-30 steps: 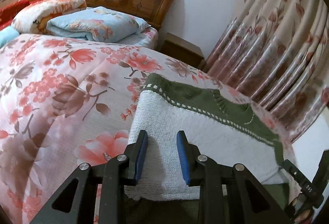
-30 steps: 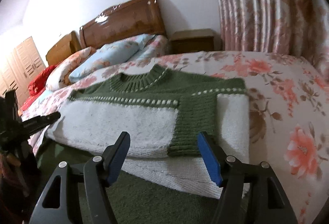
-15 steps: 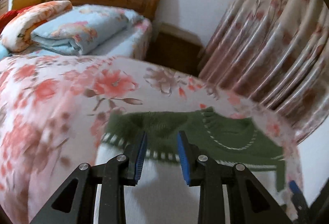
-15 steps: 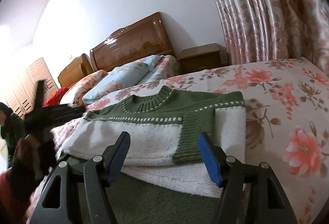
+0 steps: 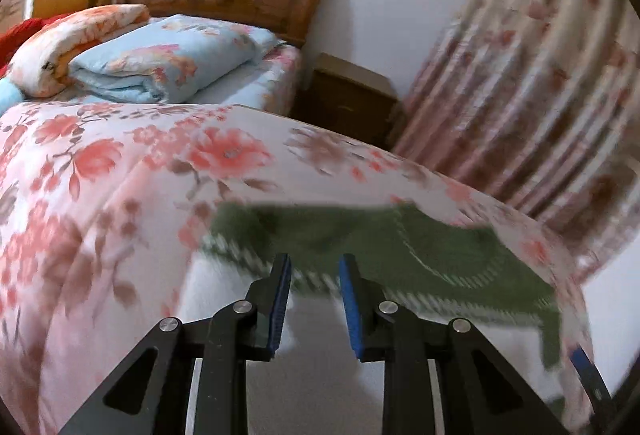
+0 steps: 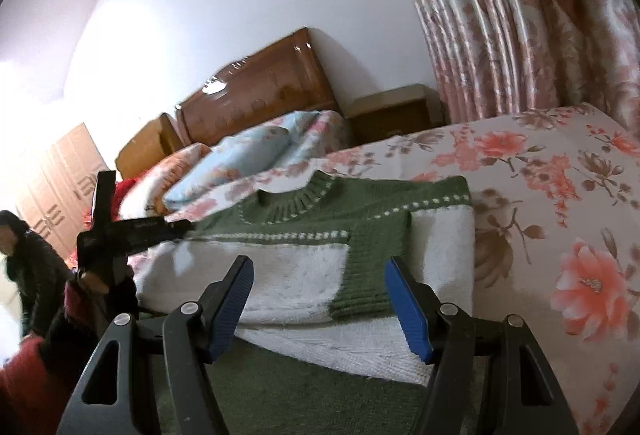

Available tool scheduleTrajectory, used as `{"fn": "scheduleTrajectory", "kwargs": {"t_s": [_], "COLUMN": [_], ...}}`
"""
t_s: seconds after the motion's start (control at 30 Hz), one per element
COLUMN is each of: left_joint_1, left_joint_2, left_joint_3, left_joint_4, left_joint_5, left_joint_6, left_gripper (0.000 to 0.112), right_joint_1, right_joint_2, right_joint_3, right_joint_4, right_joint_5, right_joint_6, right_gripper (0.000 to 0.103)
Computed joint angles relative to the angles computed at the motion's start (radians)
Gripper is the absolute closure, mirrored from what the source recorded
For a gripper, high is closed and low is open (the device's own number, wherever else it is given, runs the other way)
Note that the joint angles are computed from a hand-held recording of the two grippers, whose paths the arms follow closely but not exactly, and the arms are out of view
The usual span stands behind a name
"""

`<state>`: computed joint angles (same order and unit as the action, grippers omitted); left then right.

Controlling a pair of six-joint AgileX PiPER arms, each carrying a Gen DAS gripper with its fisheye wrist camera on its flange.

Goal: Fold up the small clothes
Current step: 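Move both tools down to the ribbed hem of the green sweater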

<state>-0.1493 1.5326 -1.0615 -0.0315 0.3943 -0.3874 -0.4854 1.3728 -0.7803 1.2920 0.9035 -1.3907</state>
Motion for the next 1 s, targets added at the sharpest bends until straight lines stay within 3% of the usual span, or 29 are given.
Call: {"fn": "scheduleTrajectory", "kwargs": {"t_s": [0.13, 0.2, 0.3, 0.4, 0.47, 0.57, 0.63, 0.7, 0.77, 0.83, 0.87, 0.9, 1.0], "left_joint_1": [-0.122, -0.143, -0.125, -0.141, -0.168, -0.274, -0.359, -0.4, -0.43, -0.45, -0.463, -0.488, -0.491], "left_joint_2": [-0.058, -0.067, -0.065, -0.131, -0.245, -0.372, -0.418, -0.473, -0.514, -0.544, -0.565, -0.592, -0.691], "left_joint_3": [0.086, 0.121, 0.091, 0.102, 0.181, 0.275, 0.345, 0.431, 0.448, 0.446, 0.452, 0.466, 0.501], "left_joint_4": [0.268, 0.364, 0.275, 0.277, 0.25, 0.343, 0.436, 0.504, 0.528, 0.531, 0.538, 0.558, 0.506], "left_joint_5": [0.042, 0.002, 0.046, 0.134, 0.13, 0.221, 0.284, 0.272, 0.32, 0.381, 0.407, 0.437, 0.486], "left_joint_6": [-0.217, -0.254, -0.163, -0.204, -0.196, -0.28, -0.384, -0.46, -0.478, -0.463, -0.464, -0.495, -0.49], "left_gripper": [0.082, 0.081, 0.081, 0.082, 0.081, 0.08, 0.08, 0.079, 0.079, 0.076, 0.069, 0.058, 0.056], "right_joint_1": [0.078, 0.139, 0.186, 0.14, 0.126, 0.171, 0.283, 0.433, 0.529, 0.499, 0.444, 0.373, 0.134], "right_joint_2": [0.022, 0.043, 0.039, 0.053, 0.044, -0.056, -0.153, -0.233, -0.319, -0.345, -0.343, -0.362, -0.413], "right_joint_3": [-0.045, -0.078, -0.08, -0.08, -0.085, -0.05, 0.002, 0.089, 0.159, 0.154, 0.14, 0.141, 0.164], "right_joint_4": [-0.115, -0.218, -0.276, -0.226, -0.252, -0.425, -0.601, -0.801, -0.978, -1.011, -0.974, -0.945, -0.856], "right_joint_5": [-0.048, -0.101, -0.153, -0.09, -0.068, -0.057, -0.131, -0.235, -0.298, -0.224, -0.159, -0.104, 0.026], "right_joint_6": [0.097, 0.2, 0.244, 0.188, 0.225, 0.408, 0.537, 0.656, 0.799, 0.818, 0.768, 0.678, 0.433], "right_gripper": [0.0, 0.0, 0.0, 0.0, 0.0, 0.0, 0.0, 0.0, 0.0, 0.0, 0.0, 0.0, 0.0]}}
